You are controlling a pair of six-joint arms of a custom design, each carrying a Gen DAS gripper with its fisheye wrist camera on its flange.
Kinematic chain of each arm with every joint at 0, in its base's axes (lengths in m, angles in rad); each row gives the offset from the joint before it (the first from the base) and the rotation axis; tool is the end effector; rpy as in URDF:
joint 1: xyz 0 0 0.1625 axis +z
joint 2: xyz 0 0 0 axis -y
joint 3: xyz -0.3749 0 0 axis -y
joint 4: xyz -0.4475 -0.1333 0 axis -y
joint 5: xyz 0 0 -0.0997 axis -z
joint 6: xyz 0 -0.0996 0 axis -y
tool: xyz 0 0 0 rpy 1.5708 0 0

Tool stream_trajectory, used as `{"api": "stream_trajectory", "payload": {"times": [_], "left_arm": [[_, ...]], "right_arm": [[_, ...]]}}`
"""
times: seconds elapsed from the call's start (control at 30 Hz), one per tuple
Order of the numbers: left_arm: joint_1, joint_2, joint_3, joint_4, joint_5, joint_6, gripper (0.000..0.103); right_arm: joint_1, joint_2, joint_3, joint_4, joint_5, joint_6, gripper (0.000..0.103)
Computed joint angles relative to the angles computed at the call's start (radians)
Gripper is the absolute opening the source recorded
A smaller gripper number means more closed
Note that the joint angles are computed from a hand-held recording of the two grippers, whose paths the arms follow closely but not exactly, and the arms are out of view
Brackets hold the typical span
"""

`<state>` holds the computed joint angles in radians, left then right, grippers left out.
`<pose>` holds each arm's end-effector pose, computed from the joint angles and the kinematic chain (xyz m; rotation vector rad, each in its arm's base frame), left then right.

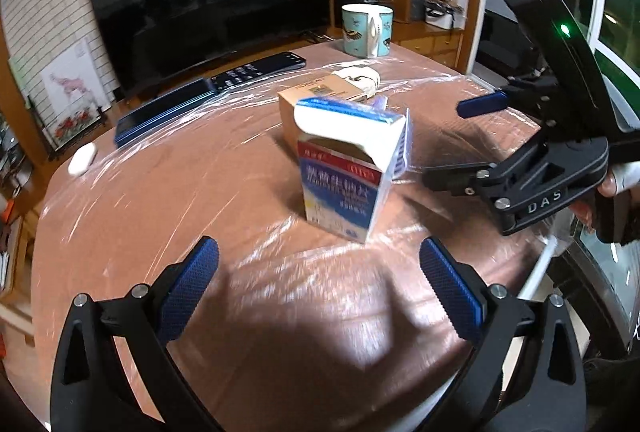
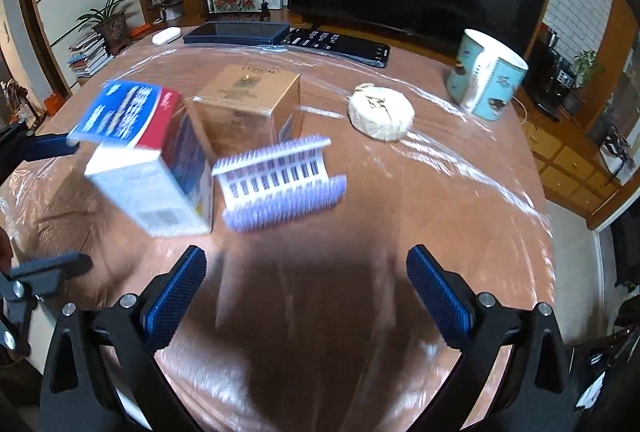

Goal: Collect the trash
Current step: 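Grasp the blue Naproxen Sodium box with the left tool while the right tool grasps the purple comb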

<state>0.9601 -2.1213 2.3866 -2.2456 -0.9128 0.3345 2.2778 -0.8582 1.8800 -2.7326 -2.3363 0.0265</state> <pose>-0.0465 -0.4051 0.3321 0.9707 2.2844 -0.6256 0.4304 -0.4048 0.0072 0.7453 -2.3105 0.5092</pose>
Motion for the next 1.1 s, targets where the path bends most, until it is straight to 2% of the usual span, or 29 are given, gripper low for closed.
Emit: {"api": "stream_trajectory", "payload": {"times": [0.3,0.4,0.53,0.77,0.87,0.9,0.93,0.97,1.03,1.1], "left_arm": [[0.051,0.130,-0.060,-0.079,-0.055,0.128,0.101],[0.077,0.160,-0.103,-0.034,-0.098,0.114,0.101],[0.085,0.171,-0.114,-0.060,-0.099,0.150,0.101],[0.110,0.218,-0.159,-0.040,-0.119,0.153,0.099],[0.115,0.230,-0.174,-0.020,-0.127,0.138,0.084],[0.116,0.234,-0.177,-0.014,-0.128,0.132,0.081],[0.116,0.237,-0.181,-0.004,-0.128,0.126,0.072],[0.115,0.238,-0.182,0.001,-0.127,0.122,0.062],[0.115,0.239,-0.186,0.017,-0.127,0.105,0.050],[0.120,0.240,-0.192,0.023,-0.138,0.085,0.047]], "right_arm": [[-0.033,0.059,-0.087,0.029,0.068,-0.035,0.099],[-0.045,0.074,-0.105,0.030,0.099,-0.036,0.099],[-0.067,0.082,-0.120,0.036,0.152,0.002,0.099],[-0.079,0.096,-0.143,0.050,0.166,0.012,0.098],[-0.076,0.100,-0.149,0.046,0.161,0.005,0.087],[-0.076,0.101,-0.153,0.047,0.161,0.005,0.079],[-0.077,0.100,-0.155,0.048,0.166,0.008,0.074],[-0.079,0.097,-0.155,0.054,0.178,0.021,0.074],[-0.078,0.093,-0.149,0.048,0.172,0.037,0.074],[-0.076,0.089,-0.140,0.037,0.169,0.050,0.074]]}}
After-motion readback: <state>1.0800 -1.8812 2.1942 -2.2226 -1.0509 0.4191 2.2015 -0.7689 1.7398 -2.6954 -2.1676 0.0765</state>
